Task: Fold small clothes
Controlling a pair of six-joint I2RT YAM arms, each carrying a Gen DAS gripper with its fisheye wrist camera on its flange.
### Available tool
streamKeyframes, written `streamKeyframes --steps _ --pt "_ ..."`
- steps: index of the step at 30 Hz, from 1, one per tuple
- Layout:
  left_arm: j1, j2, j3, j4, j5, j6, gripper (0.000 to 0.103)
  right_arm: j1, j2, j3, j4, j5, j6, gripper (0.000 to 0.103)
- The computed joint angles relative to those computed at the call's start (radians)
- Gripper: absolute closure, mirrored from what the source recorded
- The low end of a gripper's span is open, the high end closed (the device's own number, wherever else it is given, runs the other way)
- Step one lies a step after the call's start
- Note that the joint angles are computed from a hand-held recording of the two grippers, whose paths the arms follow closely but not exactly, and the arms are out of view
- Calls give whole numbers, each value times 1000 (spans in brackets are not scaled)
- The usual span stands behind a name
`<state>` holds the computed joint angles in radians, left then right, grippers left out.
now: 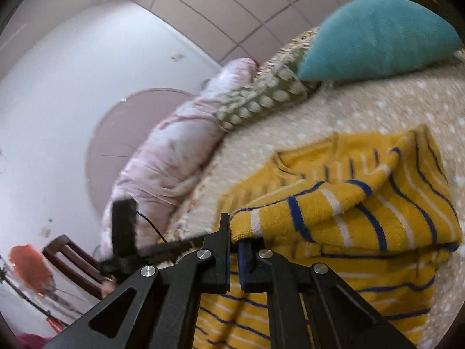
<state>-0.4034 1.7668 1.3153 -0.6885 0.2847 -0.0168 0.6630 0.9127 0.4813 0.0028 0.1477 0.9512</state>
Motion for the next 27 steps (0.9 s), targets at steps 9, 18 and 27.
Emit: streamKeyframes --steps 9,18,27 --pt "77 -29 -59 28 12 49 43 -276 681 380 41 -261 -96 95" --pt "41 -39 -85 91 37 45 32 -274 719 360 93 -228 -103 38" --pt "-86 40 -96 184 -44 -78 31 -19 199 121 -208 104 -98 33"
